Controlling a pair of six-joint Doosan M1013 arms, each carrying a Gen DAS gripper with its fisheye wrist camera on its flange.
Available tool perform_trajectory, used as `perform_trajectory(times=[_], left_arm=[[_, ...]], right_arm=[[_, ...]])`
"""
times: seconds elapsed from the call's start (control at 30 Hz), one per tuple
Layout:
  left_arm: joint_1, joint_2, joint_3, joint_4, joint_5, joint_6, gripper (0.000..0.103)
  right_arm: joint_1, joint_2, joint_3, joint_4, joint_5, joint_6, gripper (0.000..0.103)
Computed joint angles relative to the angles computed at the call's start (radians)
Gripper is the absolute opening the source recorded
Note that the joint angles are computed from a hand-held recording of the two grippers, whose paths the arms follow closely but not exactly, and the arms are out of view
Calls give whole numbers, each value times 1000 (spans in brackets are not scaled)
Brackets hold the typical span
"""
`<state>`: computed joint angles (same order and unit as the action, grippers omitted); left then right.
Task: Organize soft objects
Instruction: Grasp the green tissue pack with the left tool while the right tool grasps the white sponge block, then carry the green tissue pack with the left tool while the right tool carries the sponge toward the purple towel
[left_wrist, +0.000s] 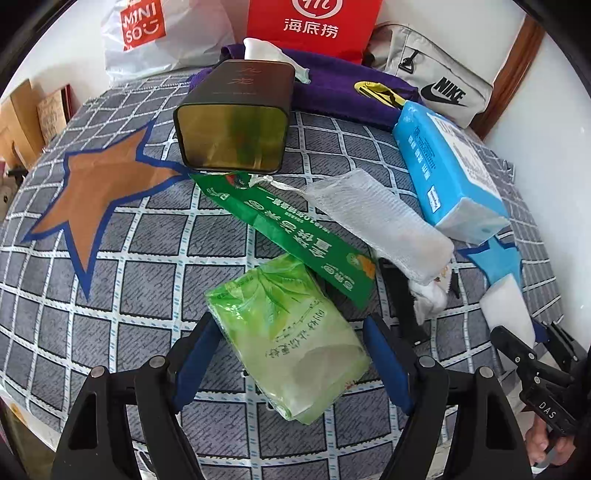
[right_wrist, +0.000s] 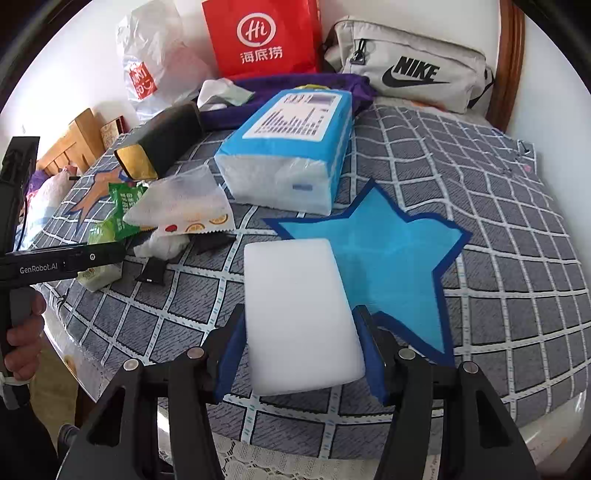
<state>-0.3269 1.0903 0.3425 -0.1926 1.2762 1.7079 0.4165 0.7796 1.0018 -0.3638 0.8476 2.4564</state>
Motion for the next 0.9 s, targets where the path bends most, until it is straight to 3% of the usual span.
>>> perform_trajectory(times=[0.27,0.47,0.5,0.63,0.77,0.9], left_arm=[[23,28,-62,33,49,-44,78],[19,-4,10,42,-24,-39,77],[18,-10,25,46,-42,-42,76],[15,-16,36,54,-68,-21,52],[27,-4,8,13,-41,-26,50],[35,-18,23,11,-57,-41,50]], right_arm=[[6,17,-14,-25,10,9,58],[7,22,-21,-44,11,30,58],[8,24,-24,-45,14,20,60],[12,28,-30,-48,25,-16,65],[10,15,-9,-29,2,-12,66],[10,10,-7,-37,13,0,51]])
